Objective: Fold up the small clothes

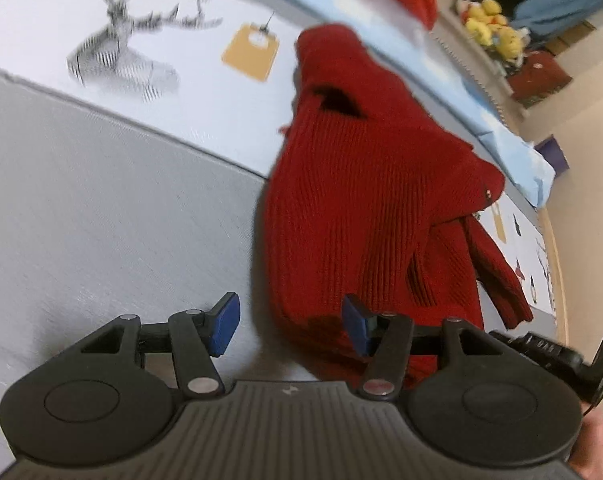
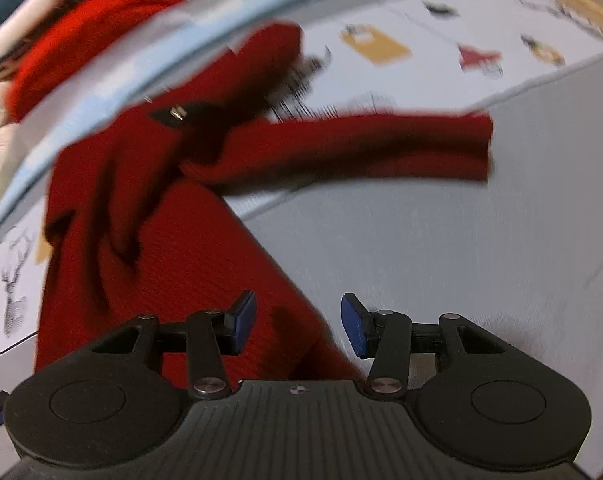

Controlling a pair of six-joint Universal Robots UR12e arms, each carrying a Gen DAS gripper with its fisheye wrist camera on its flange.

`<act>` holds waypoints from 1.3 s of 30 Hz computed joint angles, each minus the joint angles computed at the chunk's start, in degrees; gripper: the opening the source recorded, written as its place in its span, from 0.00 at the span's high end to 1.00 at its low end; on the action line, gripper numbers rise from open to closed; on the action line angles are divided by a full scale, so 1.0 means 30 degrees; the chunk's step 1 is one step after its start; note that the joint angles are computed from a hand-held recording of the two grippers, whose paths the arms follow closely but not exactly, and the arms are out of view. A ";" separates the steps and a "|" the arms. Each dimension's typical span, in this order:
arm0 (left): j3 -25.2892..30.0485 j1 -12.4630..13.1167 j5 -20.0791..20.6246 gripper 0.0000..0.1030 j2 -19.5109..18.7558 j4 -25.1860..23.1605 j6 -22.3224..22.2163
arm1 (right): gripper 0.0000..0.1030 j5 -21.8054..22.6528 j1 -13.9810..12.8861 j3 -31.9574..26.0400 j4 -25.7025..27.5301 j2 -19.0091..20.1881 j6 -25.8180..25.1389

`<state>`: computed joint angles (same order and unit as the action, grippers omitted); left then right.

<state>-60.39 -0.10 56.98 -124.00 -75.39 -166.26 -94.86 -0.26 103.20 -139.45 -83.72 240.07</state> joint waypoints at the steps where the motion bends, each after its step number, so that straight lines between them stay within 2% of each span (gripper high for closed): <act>1: 0.0104 -0.0054 0.0057 0.39 -0.0149 -0.0124 -0.0347 | 0.52 0.0161 -0.0004 -0.0106 0.0338 0.0141 0.0210; 5: 0.0299 -0.0331 0.0275 0.40 -0.0481 -0.0266 -0.1574 | 0.52 0.0677 0.0059 -0.0343 0.0723 0.0586 0.0333; 7: 0.0362 -0.0441 0.0626 0.47 -0.0573 -0.0221 -0.1500 | 0.58 0.0431 0.0240 -0.0485 0.0537 0.0773 -0.0429; 8: 0.0373 -0.0500 0.0883 0.61 -0.0569 -0.0280 -0.1258 | 0.67 0.0185 0.0364 -0.0546 0.0381 0.0838 -0.1108; 9: 0.0308 -0.0571 0.1319 0.81 -0.0506 -0.0158 -0.0973 | 0.75 -0.0026 0.0472 -0.0551 0.0197 0.0856 -0.1701; 10: 0.0178 -0.0601 0.1697 0.87 -0.0429 0.0121 -0.0628 | 0.80 -0.0056 0.0501 -0.0469 -0.0023 0.0799 -0.2039; 11: 0.0038 -0.0581 0.1851 0.88 -0.0328 0.0389 -0.0254 | 0.86 0.0058 0.0453 -0.0243 -0.0528 0.0644 -0.2205; 12: -0.0153 -0.0460 0.1567 0.89 -0.0187 0.0598 0.0086 | 0.87 0.0060 0.0365 0.0009 -0.1082 0.0417 -0.2146; 14: -0.0411 -0.0178 0.0473 0.90 0.0085 0.0716 0.0940 | 0.88 -0.0599 0.0369 0.0658 -0.2608 -0.0268 -0.1816; 16: -0.0798 0.0139 -0.0828 0.91 0.0518 0.1029 0.2138 | 0.89 -0.1186 0.0408 0.1386 -0.4948 -0.1011 -0.1863; 18: -0.1192 0.0484 -0.1925 0.91 0.1039 0.1237 0.3897 | 0.90 -0.2322 0.0812 0.1823 -0.6890 -0.1743 -0.3420; 20: -0.1339 0.0775 -0.1975 0.91 0.1408 0.0795 0.5482 | 0.90 -0.3396 0.1439 0.2053 -0.7609 -0.2416 -0.5599; 21: -0.1230 0.0858 -0.1435 0.91 0.1480 0.0268 0.6260 | 0.90 -0.3102 0.1571 0.2160 -0.7323 -0.2777 -0.6363; 22: -0.1071 0.0879 -0.0619 0.91 0.1478 -0.0269 0.7005 | 0.90 -0.2171 0.1541 0.2234 -0.6546 -0.3117 -0.7030; 24: -0.0802 0.0806 0.1665 0.91 0.1414 -0.1321 0.8583 | 0.89 0.0515 0.1237 0.2222 -0.3766 -0.3571 -0.8464; 26: -0.0542 0.0641 0.3600 0.90 0.1268 -0.2226 0.9333 | 0.87 0.2384 0.1091 0.1977 -0.1081 -0.3549 -0.9605; 27: -0.0491 0.0572 0.4093 0.89 0.1223 -0.2318 0.9441 | 0.87 0.2348 0.1204 0.1769 -0.0137 -0.3439 -1.0127; 28: -0.0467 0.0536 0.4361 0.89 0.1212 -0.2098 0.9563 | 0.87 0.1713 0.1395 0.1657 0.0145 -0.3357 -1.0435; 29: -0.0647 0.0474 0.4551 0.89 0.1298 -0.1580 0.9611 | 0.86 0.1244 0.1518 0.1664 0.0011 -0.3333 -1.0397; 32: -0.0719 0.0372 0.4452 0.85 0.1311 -0.0933 0.8784 | 0.68 0.0590 0.1300 0.1824 -0.0771 -0.3222 -0.8758; 36: -0.1416 0.0181 0.3996 0.80 0.1679 0.0891 0.7352 | 0.65 -0.0619 0.1183 0.1894 -0.1701 -0.2708 -0.5942; 39: -0.1527 0.0023 0.3201 0.79 0.1683 0.1867 0.6253 | 0.62 -0.0958 0.1090 0.2305 -0.3598 -0.2207 -0.3164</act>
<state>-64.98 -0.04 66.58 -118.95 -69.79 -147.50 -97.73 3.01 110.12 -150.24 -90.34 230.57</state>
